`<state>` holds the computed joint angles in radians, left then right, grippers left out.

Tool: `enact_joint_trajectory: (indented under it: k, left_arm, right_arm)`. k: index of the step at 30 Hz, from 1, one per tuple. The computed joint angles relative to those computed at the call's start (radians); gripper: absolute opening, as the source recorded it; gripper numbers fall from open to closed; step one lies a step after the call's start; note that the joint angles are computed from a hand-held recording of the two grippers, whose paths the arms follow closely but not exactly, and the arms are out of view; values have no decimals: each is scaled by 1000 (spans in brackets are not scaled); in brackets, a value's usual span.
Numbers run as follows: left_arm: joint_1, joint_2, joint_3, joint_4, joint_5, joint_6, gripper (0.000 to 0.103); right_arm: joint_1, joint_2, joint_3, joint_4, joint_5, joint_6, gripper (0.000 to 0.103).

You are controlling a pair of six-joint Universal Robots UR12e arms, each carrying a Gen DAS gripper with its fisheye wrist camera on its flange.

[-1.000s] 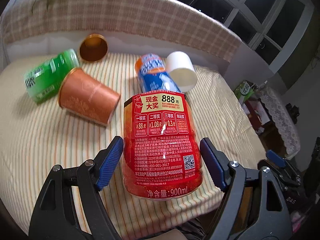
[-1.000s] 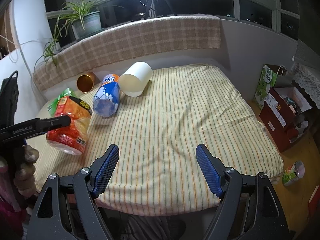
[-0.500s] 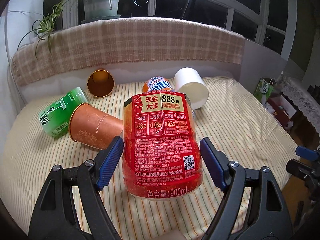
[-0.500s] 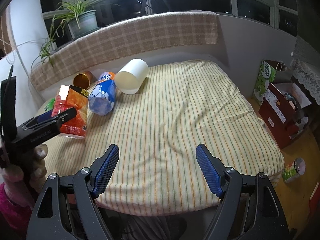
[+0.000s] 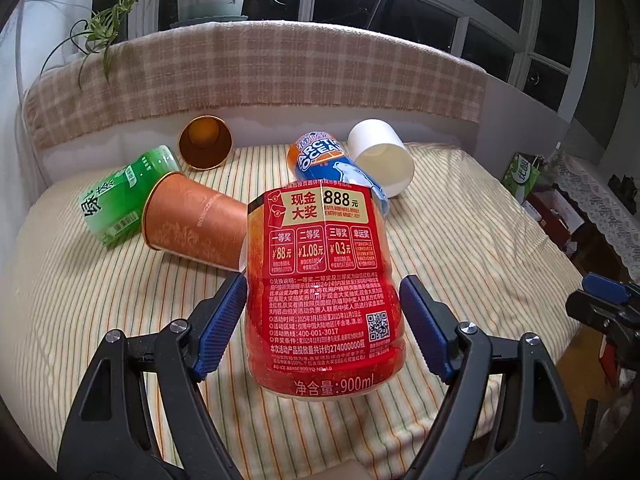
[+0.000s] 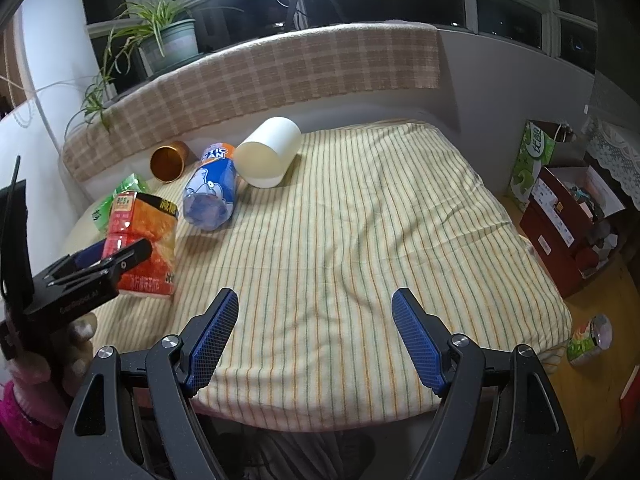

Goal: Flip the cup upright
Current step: 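Rotate the red jar upright with the left tool, open end up, then lower the upright red jar onto the bed and open the left tool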

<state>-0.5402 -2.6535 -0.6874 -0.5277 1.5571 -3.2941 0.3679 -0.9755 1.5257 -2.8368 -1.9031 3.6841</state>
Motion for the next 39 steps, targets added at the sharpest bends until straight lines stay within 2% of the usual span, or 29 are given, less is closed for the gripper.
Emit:
enact_joint_trajectory:
  k: [14, 18, 34, 39]
  left_arm:
    - [7, 72, -135, 55, -40, -11, 80]
    - [3, 91, -172, 69, -53, 16, 80]
    - [-3, 124, -244, 104, -81, 81, 80]
    - [1, 134, -262, 107, -93, 79, 84]
  right_arm:
    - [12, 2, -6, -8, 1, -17, 79]
    - [16, 1, -4, -8, 1, -16, 79]
    - [31, -9, 5, -17, -4, -25, 79]
    - [35, -7, 3, -18, -1, -32, 79]
